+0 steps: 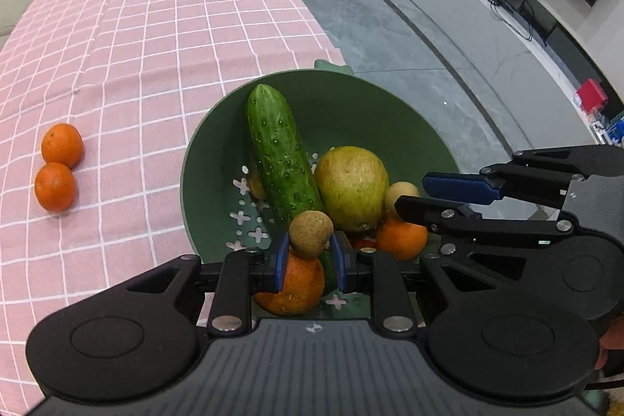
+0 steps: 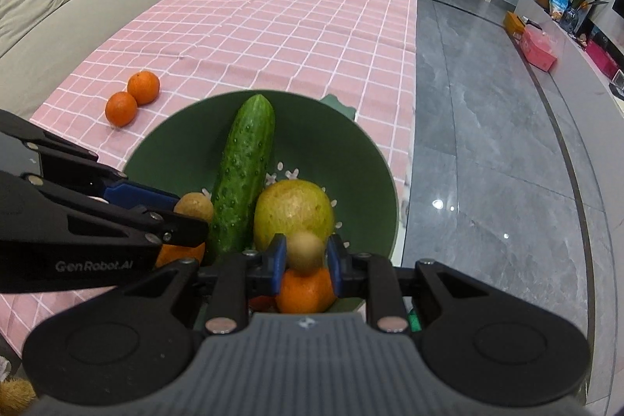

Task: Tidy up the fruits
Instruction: 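Carry both longans into the colander and open both tools, then move both open tools back over the last two mandarins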

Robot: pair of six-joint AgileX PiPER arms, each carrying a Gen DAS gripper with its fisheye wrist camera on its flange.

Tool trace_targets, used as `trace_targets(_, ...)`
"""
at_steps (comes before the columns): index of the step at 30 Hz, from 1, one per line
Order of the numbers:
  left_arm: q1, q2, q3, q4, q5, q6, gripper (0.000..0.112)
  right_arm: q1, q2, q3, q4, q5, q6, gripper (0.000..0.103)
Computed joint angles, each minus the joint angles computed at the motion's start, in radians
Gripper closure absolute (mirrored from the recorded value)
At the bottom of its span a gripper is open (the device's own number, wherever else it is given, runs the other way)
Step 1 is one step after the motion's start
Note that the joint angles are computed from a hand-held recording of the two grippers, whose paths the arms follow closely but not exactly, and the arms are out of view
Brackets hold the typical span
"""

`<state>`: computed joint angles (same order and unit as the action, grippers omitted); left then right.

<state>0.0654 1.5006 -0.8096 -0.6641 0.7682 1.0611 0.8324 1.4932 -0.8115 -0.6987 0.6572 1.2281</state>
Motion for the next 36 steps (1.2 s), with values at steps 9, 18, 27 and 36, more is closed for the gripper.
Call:
trace_targets(9, 0.005, 0.011, -0.012, 0.000, 0.002, -0.012, 0.084, -0.008, 0.007, 0.001, 0.027, -0.008, -0.030, 0.081)
trace_targets(18, 0.100, -0.061, -0.017, -0.083, 0.058, 0.053, 0.060, 0.047, -0.012, -0.049, -0.010, 0.083, -0.010, 0.057)
trace_targets(27, 0.267, -0.109, -0.044, -0.166, 0.141, 0.137, 0.059, 0.135, -0.032, -0.125, -0.107, 0.199, 0.096, 0.026)
trace_targets(36, 0.427, -0.055, -0.116, -0.166, 0.152, 0.162, 0.059, 0.157, 0.061, -0.236, -0.139, 0.141, 0.143, 0.025)
